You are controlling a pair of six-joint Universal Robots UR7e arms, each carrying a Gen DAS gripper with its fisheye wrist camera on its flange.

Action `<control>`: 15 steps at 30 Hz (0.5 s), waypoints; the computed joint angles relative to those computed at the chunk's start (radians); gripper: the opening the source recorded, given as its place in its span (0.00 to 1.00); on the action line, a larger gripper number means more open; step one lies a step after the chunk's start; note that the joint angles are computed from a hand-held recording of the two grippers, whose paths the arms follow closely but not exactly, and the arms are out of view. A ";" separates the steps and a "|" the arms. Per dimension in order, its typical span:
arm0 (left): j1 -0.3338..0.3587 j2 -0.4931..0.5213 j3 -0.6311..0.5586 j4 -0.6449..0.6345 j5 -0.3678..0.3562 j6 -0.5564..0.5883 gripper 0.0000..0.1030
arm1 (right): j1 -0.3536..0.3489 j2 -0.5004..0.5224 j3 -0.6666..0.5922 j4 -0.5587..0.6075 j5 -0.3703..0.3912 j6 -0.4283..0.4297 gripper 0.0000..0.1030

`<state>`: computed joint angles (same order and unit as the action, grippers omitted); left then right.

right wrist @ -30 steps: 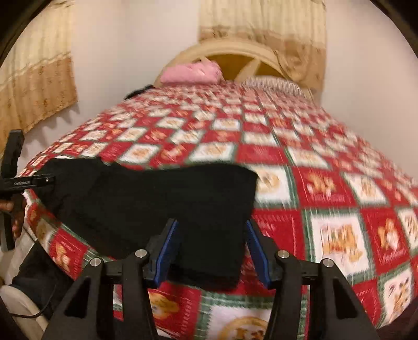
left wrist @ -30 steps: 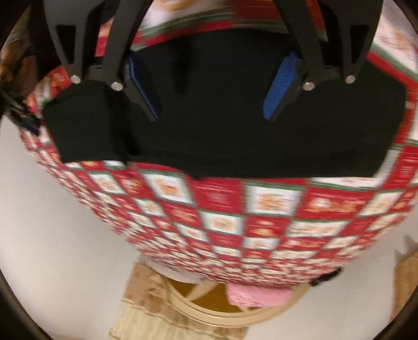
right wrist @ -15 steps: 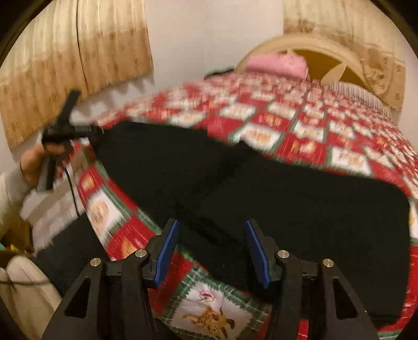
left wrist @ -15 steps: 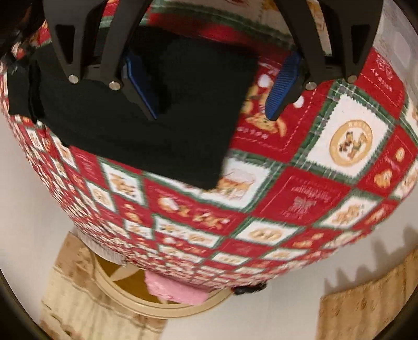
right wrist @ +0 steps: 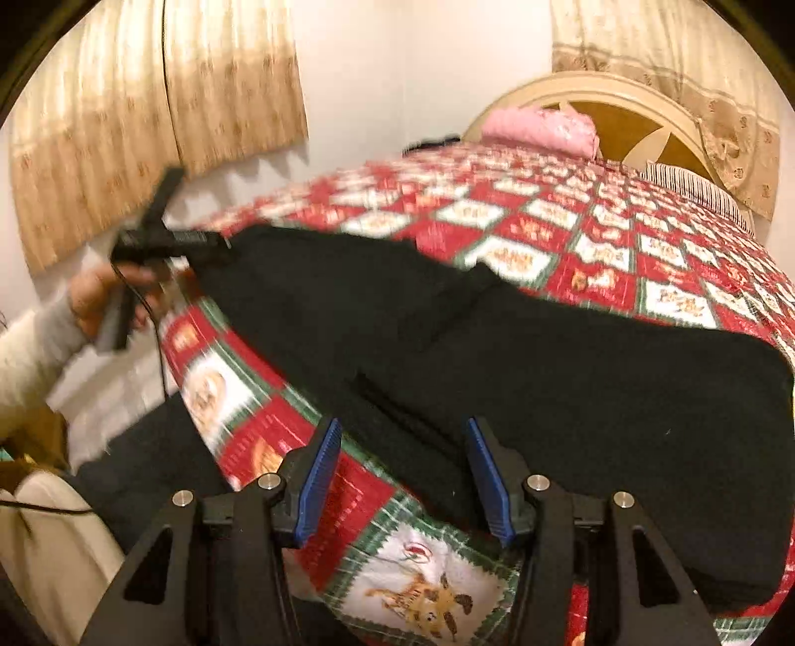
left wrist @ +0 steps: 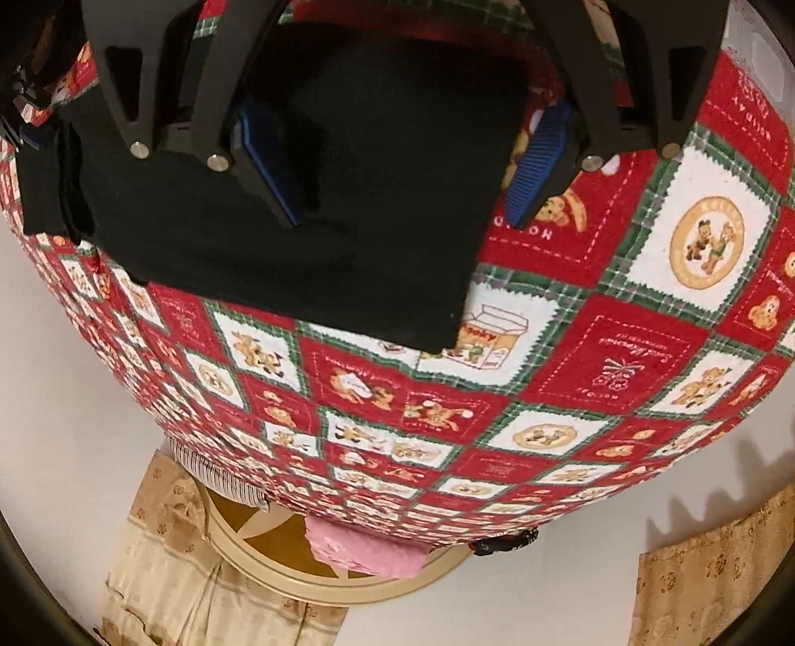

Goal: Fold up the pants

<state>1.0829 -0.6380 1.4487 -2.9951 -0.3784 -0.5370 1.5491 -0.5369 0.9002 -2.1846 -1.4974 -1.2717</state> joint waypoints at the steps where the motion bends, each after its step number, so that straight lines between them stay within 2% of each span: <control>1: 0.003 0.000 -0.001 -0.010 -0.004 0.002 0.83 | -0.002 -0.006 0.009 -0.007 0.014 -0.010 0.53; 7: 0.011 0.003 -0.026 0.049 -0.009 -0.011 0.79 | -0.002 -0.016 0.049 -0.051 0.022 -0.033 0.53; 9: 0.008 -0.006 -0.022 0.100 0.002 -0.043 0.71 | -0.004 -0.021 0.059 -0.061 0.029 -0.040 0.53; 11: 0.006 -0.019 -0.007 0.104 -0.007 -0.060 0.54 | -0.006 -0.027 0.066 -0.059 0.044 -0.042 0.53; 15: -0.002 -0.035 0.012 0.103 -0.025 -0.082 0.40 | -0.007 -0.034 0.077 -0.062 0.065 -0.046 0.53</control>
<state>1.0808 -0.6734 1.4603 -2.8920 -0.4035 -0.6191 1.5426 -0.5706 0.9771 -2.2466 -1.4323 -1.3177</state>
